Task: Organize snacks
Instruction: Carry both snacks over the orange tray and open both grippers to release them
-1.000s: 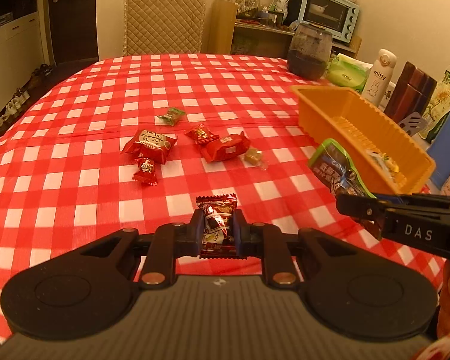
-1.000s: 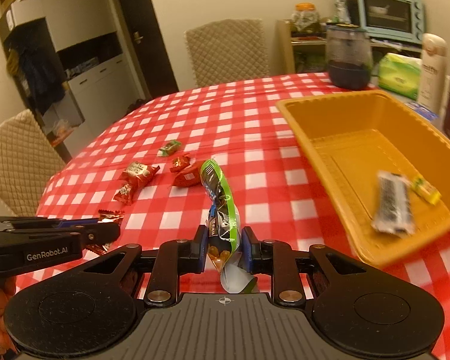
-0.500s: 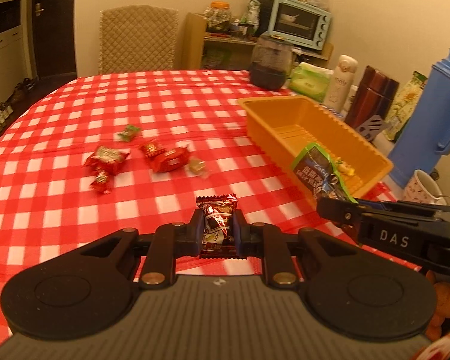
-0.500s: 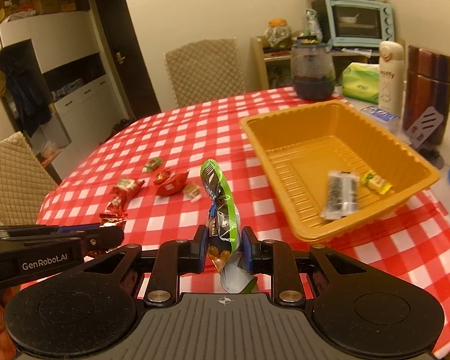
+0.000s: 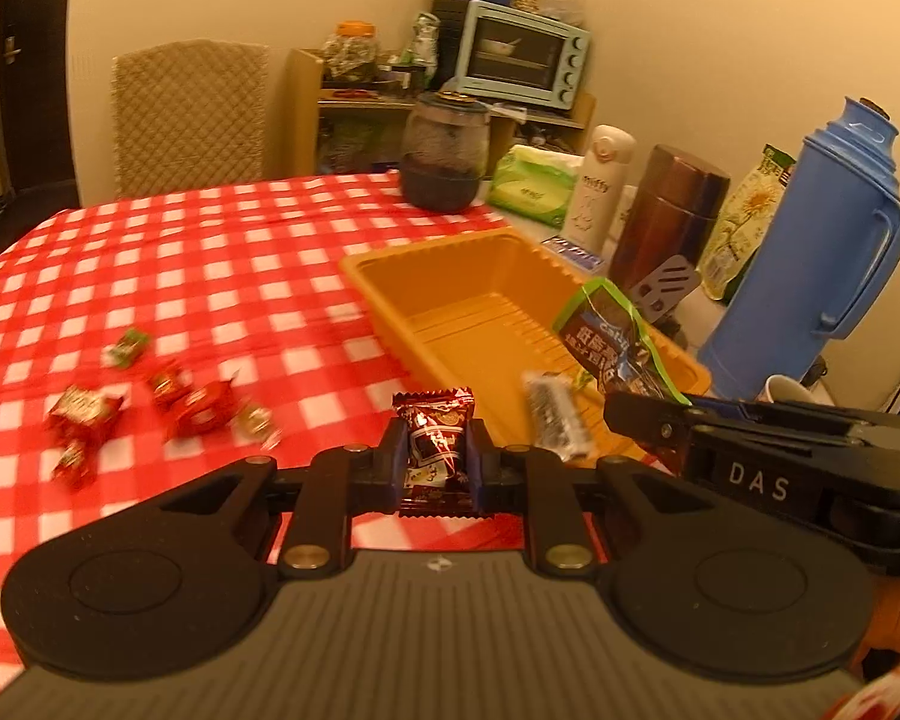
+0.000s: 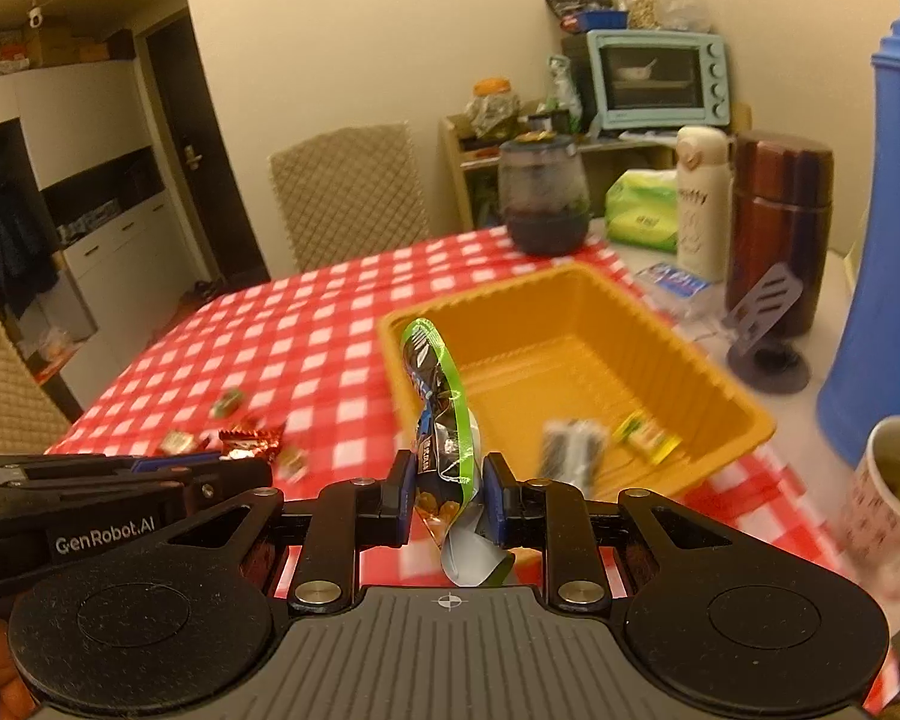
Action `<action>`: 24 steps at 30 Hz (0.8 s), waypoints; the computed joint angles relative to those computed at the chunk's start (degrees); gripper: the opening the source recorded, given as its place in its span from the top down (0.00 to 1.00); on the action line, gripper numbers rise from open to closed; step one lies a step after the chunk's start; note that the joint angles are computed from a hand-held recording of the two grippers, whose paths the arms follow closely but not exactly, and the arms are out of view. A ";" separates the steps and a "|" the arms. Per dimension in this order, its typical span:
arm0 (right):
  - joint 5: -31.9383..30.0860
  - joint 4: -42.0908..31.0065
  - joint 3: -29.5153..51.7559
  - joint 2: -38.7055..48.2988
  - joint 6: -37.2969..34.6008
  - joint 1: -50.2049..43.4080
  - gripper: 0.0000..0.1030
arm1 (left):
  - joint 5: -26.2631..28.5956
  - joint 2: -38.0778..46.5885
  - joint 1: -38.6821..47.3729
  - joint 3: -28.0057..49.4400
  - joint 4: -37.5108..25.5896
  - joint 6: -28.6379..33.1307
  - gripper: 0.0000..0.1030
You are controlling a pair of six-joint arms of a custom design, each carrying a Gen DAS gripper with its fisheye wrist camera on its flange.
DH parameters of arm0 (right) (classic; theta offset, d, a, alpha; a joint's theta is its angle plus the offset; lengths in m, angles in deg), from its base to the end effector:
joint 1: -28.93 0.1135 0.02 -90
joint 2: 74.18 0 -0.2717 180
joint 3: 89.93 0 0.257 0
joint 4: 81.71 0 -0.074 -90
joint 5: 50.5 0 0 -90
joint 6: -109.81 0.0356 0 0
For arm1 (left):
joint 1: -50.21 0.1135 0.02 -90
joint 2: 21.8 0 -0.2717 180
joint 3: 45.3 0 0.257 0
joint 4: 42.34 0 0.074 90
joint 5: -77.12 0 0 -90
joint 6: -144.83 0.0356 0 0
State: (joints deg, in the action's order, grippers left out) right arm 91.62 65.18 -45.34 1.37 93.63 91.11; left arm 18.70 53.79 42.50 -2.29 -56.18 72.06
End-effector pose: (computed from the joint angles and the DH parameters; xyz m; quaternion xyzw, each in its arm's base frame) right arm 0.1250 0.1766 0.1582 0.1868 0.8609 0.0265 0.4724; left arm 0.2362 -0.0508 0.1627 0.2916 0.8506 -0.2222 0.3769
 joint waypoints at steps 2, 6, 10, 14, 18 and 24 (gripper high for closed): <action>-0.14 0.24 -0.90 -2.20 -2.43 -1.93 0.76 | -1.18 1.38 -2.61 0.98 1.27 -1.76 0.83; -1.34 3.65 -3.55 -5.62 -7.84 -6.70 0.76 | -3.10 4.39 -6.98 3.14 3.22 -4.24 0.83; -3.17 8.20 -6.71 -8.24 -11.95 -12.10 0.76 | -4.86 8.37 -10.50 5.72 5.33 -5.86 0.83; -6.23 12.25 -9.40 -9.45 -15.25 -17.85 0.76 | -6.56 12.62 -12.97 8.34 7.25 -6.47 0.83; -9.15 15.31 -11.19 -9.97 -17.90 -21.96 0.76 | -7.32 16.54 -14.48 10.44 8.69 -6.90 0.83; -12.45 18.91 -11.80 -8.48 -20.54 -25.60 0.76 | -7.45 20.92 -15.44 12.02 10.78 -7.34 0.82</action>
